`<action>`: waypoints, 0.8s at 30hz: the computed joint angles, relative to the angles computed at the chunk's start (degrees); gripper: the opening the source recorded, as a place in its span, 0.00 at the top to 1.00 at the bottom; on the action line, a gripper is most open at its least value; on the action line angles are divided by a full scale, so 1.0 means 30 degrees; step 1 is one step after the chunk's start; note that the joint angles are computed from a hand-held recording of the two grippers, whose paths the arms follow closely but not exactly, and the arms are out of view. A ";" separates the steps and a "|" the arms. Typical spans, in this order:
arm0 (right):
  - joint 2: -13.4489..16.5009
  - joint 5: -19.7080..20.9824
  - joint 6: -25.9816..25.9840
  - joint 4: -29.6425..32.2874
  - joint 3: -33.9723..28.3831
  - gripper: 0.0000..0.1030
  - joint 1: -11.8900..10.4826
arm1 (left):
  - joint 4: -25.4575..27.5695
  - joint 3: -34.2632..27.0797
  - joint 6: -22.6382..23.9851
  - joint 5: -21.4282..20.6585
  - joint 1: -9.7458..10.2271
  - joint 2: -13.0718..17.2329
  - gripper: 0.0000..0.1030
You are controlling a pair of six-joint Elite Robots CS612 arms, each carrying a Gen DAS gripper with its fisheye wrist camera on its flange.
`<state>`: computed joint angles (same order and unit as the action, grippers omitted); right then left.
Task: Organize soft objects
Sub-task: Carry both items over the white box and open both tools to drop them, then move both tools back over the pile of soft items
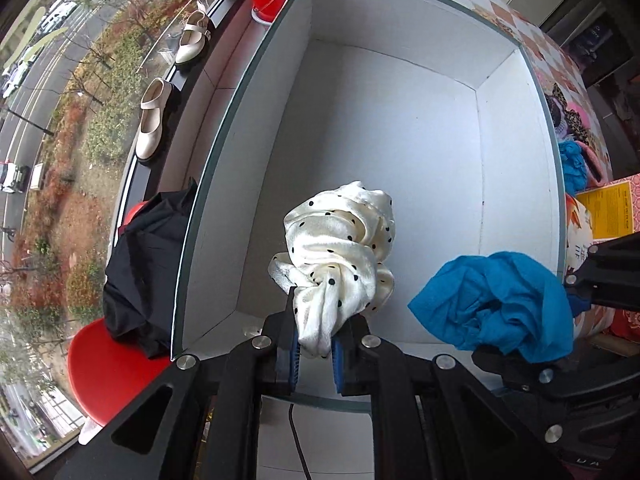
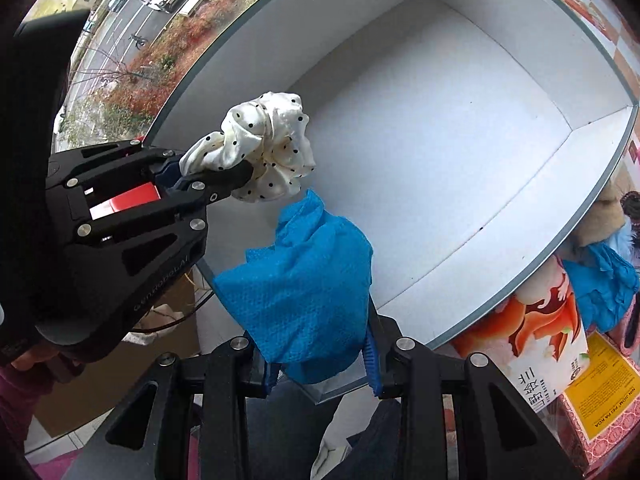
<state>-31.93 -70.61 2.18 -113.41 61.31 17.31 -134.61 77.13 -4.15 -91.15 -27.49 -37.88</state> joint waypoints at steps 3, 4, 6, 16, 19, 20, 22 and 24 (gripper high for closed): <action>0.0210 0.0243 -0.0427 0.0493 -0.0373 0.66 0.0027 | -0.0126 0.0439 -0.0362 0.0012 0.0029 -0.0214 0.87; 0.0264 0.0312 -0.0543 0.0632 -0.0486 0.66 0.0030 | -0.0107 0.0555 -0.0467 -0.0038 0.0059 -0.0292 0.87; 0.0371 0.0431 -0.0843 0.0872 -0.0647 0.66 0.0011 | -0.0158 0.0815 -0.0680 -0.0064 0.0080 -0.0433 0.87; 0.0790 0.0067 -0.0689 0.0203 -0.1523 0.66 -0.0371 | -0.1134 0.1297 -0.1207 0.0269 -0.0004 -0.0724 0.79; 0.0740 0.0223 -0.0271 -0.0646 -0.1458 0.56 -0.0468 | -0.1639 0.1403 -0.1272 0.0808 -0.0104 -0.0843 0.43; 0.0708 0.0247 -0.0117 -0.0866 -0.1410 0.30 -0.0516 | -0.1815 0.1434 -0.1374 0.1091 -0.0148 -0.0874 0.35; 0.0591 -0.0629 0.0603 -0.1543 -0.1336 0.15 -0.0607 | -0.2420 0.1573 -0.1799 0.1171 -0.0108 -0.0985 0.23; 0.0396 -0.0715 0.1214 -0.2038 -0.1180 0.14 -0.0830 | -0.2883 0.1624 -0.2296 0.1032 -0.0072 -0.1103 0.21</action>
